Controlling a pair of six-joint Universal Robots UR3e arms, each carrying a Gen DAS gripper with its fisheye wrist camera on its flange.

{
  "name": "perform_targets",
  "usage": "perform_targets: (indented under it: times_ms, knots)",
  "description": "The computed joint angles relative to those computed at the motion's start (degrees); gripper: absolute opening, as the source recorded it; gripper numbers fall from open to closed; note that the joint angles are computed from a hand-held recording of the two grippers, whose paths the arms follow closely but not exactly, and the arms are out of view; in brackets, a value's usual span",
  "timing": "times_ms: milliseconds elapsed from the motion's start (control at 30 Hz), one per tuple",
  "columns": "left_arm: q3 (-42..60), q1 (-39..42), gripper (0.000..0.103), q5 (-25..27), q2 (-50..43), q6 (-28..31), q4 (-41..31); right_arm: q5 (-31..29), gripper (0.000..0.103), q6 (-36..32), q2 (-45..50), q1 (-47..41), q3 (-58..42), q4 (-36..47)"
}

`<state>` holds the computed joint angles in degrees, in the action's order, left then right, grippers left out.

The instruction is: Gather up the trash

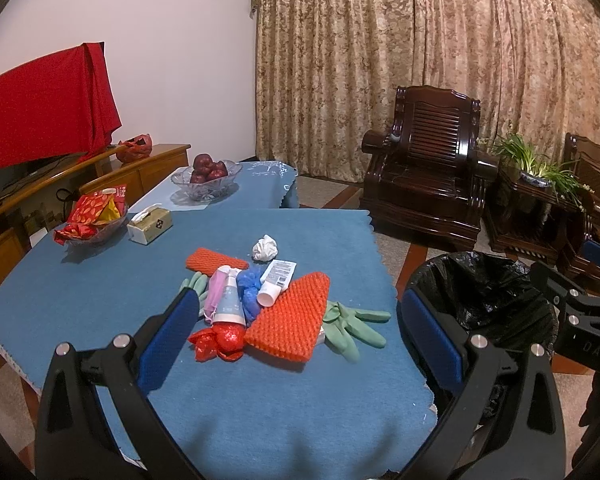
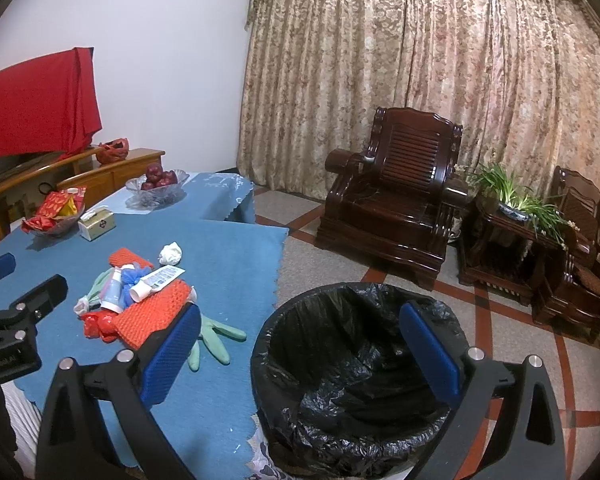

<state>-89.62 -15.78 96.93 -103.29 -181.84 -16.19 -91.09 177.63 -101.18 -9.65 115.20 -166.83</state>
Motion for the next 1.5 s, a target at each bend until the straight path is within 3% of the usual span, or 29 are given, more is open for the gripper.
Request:
perform_targets:
  times_ms: [1500]
  knots:
    - [-0.23,0.5,0.098,-0.3,-0.54,0.12,0.65,-3.26,0.097,1.81,6.28,3.93,-0.77,-4.76]
